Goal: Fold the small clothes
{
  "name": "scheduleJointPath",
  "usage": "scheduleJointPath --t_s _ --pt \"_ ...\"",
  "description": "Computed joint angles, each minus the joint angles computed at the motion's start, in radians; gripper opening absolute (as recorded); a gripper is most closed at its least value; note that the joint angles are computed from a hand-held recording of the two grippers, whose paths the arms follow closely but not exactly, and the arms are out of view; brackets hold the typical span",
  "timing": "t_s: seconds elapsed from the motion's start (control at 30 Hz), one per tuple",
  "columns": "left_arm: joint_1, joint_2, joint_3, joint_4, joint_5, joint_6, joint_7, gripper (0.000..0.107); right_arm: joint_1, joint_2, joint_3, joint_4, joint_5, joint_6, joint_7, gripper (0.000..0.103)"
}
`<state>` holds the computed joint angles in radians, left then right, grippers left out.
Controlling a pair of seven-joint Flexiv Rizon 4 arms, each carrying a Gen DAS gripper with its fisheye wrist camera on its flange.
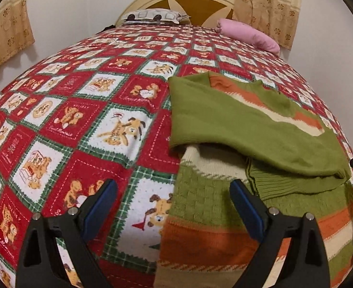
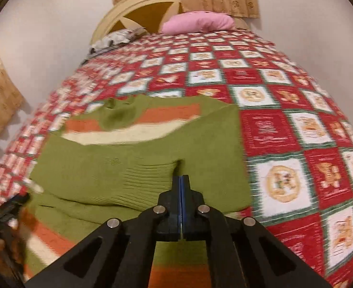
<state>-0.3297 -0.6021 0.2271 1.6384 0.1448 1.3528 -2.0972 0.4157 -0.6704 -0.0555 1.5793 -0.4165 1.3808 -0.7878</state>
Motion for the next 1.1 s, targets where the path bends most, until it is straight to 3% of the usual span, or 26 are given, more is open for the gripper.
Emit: scheduleJointPath --t_s 0.03,0.13,0.2,0.3,0.4,0.43,0.47,0.5,0.53,0.6,0.63,0.77,0.9,0.97,1.0,1.03,1.1 --pt "0.002 0.002 -0.001 0.002 0.002 0.003 0.003 0.097 -0.009 -0.006 0.013 -0.006 0.028 -0.013 -0.025 0.000" --pt "-0.011 0.007 0.016 0.003 0.017 0.007 -0.005 0.097 -0.107 -0.030 0.153 -0.029 0.091 -0.040 -0.111 0.000" --pt "-0.030 0.002 0.041 -0.007 0.033 -0.009 -0.023 0.097 -0.115 -0.029 0.172 -0.024 0.134 -0.006 -0.128 0.004" --pt "-0.014 -0.003 0.023 -0.006 0.027 -0.016 -0.024 0.097 -0.129 -0.034 0.210 -0.036 0.177 0.045 -0.163 0.079" --pt "-0.009 -0.004 0.017 -0.003 0.028 -0.014 -0.031 0.097 -0.111 -0.048 0.214 -0.071 0.185 0.033 -0.191 0.078" --pt "-0.007 -0.003 0.015 -0.002 0.028 -0.016 -0.030 0.097 -0.088 -0.053 0.192 -0.089 0.172 -0.008 -0.191 0.072" --pt "-0.002 -0.003 0.008 -0.001 0.025 -0.017 -0.026 0.097 -0.087 -0.067 0.202 -0.118 0.171 -0.057 -0.205 0.064" --pt "0.004 -0.003 0.001 0.000 0.021 -0.018 -0.021 0.097 -0.095 -0.085 0.226 -0.154 0.184 -0.114 -0.229 0.041" --pt "0.012 -0.003 -0.009 0.002 0.014 -0.021 -0.013 0.097 -0.083 -0.100 0.217 -0.176 0.183 -0.163 -0.224 0.026" --pt "0.025 0.001 -0.024 0.013 0.000 -0.018 -0.007 0.097 -0.052 -0.091 0.163 -0.152 0.173 -0.123 -0.208 0.012" --pt "0.033 0.002 -0.034 0.019 -0.011 -0.016 -0.002 0.097 -0.052 -0.083 0.160 -0.136 0.179 -0.098 -0.207 0.010" --pt "0.041 0.001 -0.047 0.026 -0.035 -0.013 0.012 0.097 0.021 -0.027 0.039 -0.031 0.108 -0.031 -0.147 0.009" --pt "0.024 0.000 -0.030 0.017 -0.027 -0.026 0.016 0.097 -0.004 -0.034 0.056 -0.020 0.084 -0.051 -0.143 0.009" --pt "0.024 0.010 -0.028 0.019 -0.023 -0.021 0.021 0.097 0.001 -0.030 0.047 -0.022 0.065 -0.061 -0.143 0.021" --pt "0.017 0.016 -0.018 0.014 -0.016 -0.021 0.017 0.097 0.008 -0.024 0.037 -0.018 0.059 -0.066 -0.130 0.038" --pt "0.016 0.022 -0.016 0.010 -0.006 -0.005 0.022 0.097 0.021 -0.013 0.017 -0.007 0.047 -0.059 -0.107 0.047" --pt "-0.023 0.017 0.039 -0.027 0.038 0.004 0.001 0.097 0.077 0.013 -0.075 0.044 -0.003 0.024 -0.026 0.047"
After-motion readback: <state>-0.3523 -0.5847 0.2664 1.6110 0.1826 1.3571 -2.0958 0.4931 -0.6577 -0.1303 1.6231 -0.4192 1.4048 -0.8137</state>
